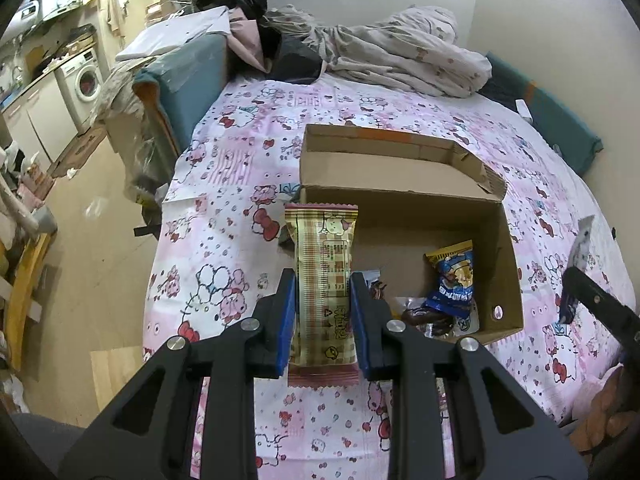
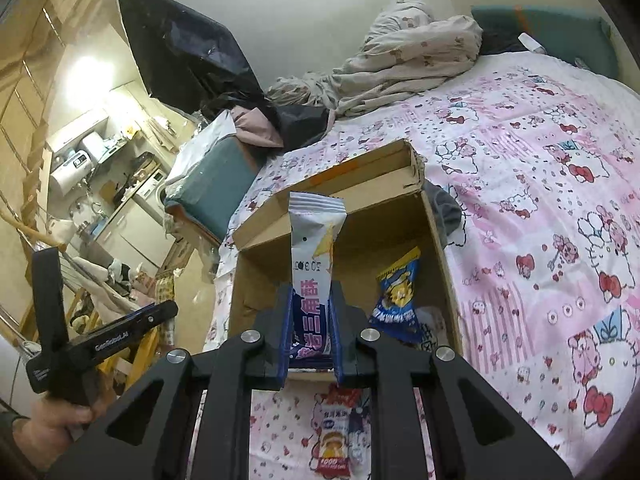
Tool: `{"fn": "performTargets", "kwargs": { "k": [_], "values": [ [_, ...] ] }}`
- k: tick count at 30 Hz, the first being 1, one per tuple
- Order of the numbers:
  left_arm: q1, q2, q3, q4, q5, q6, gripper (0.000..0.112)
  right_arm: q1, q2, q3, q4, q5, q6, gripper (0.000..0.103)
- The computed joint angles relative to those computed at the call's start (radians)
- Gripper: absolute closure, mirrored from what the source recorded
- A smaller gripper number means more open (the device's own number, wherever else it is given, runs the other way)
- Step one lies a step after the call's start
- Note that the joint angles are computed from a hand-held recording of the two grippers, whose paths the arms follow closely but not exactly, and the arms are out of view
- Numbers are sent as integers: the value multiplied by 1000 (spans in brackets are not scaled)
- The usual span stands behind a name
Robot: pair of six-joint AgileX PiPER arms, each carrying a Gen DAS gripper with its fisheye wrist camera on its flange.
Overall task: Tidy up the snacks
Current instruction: 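Carry both packs into the box and open both tools to release them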
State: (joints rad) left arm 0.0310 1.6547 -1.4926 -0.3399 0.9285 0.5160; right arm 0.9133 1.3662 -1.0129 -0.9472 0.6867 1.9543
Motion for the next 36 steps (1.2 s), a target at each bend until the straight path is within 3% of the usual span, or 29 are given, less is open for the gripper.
{"fn": "performTargets", "kwargs": {
  "k": [18, 25, 28, 33, 36],
  "values": [
    [-87, 142, -54, 0, -58, 0, 90, -202, 126, -56, 221, -144, -265, 86],
    [-91, 191, -22, -88, -57, 106, 90, -235, 179, -61, 366, -188, -370, 86],
    [-105, 202, -11, -59, -86, 84, 90, -233, 200, -66, 416, -196, -417, 86],
    [-104, 266, -88, -47, -4, 20, 90, -257, 241, -84, 549, -213, -538, 86],
    [-112, 270, -89, -25, -20, -1, 90, -274, 260, -88, 628, -220, -601, 86]
  ]
}}
